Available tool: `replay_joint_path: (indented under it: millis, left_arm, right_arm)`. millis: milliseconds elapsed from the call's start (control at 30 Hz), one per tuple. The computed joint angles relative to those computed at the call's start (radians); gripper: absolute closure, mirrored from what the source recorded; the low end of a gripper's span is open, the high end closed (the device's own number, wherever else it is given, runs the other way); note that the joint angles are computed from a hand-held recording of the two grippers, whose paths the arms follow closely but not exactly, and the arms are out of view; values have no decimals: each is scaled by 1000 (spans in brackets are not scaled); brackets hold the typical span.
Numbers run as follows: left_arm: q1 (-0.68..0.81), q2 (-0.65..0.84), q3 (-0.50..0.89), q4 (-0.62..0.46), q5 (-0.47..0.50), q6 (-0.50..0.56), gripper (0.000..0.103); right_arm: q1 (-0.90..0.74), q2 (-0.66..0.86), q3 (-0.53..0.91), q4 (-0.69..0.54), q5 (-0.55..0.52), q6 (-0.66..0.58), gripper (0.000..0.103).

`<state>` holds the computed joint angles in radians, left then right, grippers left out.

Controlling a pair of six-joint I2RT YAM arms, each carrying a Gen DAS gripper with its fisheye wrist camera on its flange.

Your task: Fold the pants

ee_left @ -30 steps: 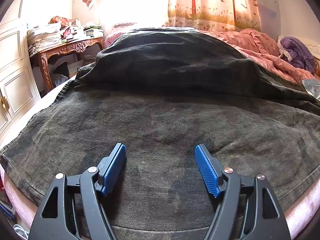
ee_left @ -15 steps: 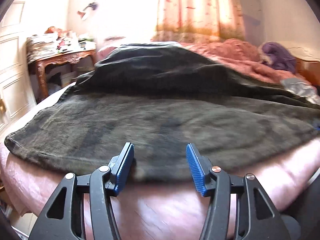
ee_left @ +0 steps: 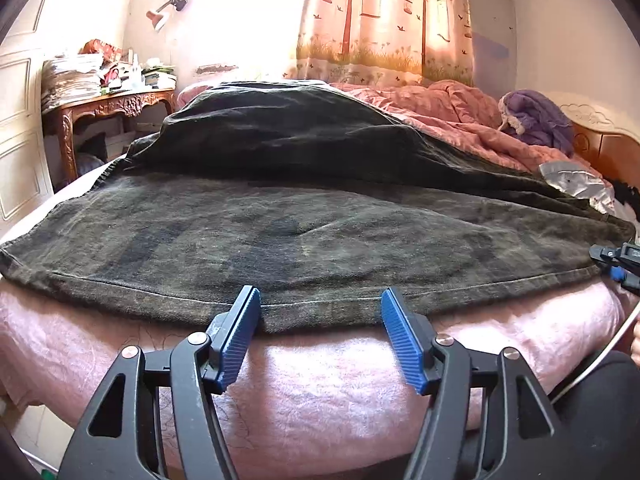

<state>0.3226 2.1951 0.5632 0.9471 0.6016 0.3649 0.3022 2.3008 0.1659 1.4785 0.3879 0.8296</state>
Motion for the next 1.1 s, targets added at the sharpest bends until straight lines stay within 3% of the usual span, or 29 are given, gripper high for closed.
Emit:
replay_joint_path:
  millis: [33,100,200,300,400,500,600,733,800,900,1000,1100]
  left_arm:
    - [-2,-1,-2,2,-4,-4,41]
    - [1,-5,-4,1,-6,2,41]
    - [-5,-15,-9,6,-25,10,41]
    - [-18,-53,3,-58,-16,25,41]
    - [-53,-138,-3,-104,-19,31,41]
    - [-108,-217,4,-112,-39,8,41]
    - [-178,-247,68,-145,-63,-58,38]
    - [-284,-199,229,-208,-119,-140,38]
    - [-321,-155,321,-238,-145,-196,38]
    - [-359,-74,441,-251,-181,-238,38]
    - [-377,20,543,-216,-203,-255,38]
    - [-378,72,721,-390,-230,-278,38]
  right_arm:
    - [-20,-23,14,-54,3,11,90]
    - [-53,34,-18,80,-47,43,97]
    - [-47,0,6,-47,-23,26,97]
    - [-102,89,4,68,-103,7,97]
    - [-108,8,-43,26,-123,-21,91]
    - [-121,-163,-88,-140,-133,-12,82]
    - [-133,-358,-132,-311,-120,-21,79]
    - [-192,-685,-152,-604,-103,-69,74]
    - [-226,-858,-140,-774,-95,-107,57]
    - [-245,-1086,-73,-1042,-76,-184,57]
    - [-247,-1137,25,-1166,-83,-239,55]
    - [-230,-1069,145,-1204,-106,-293,54]
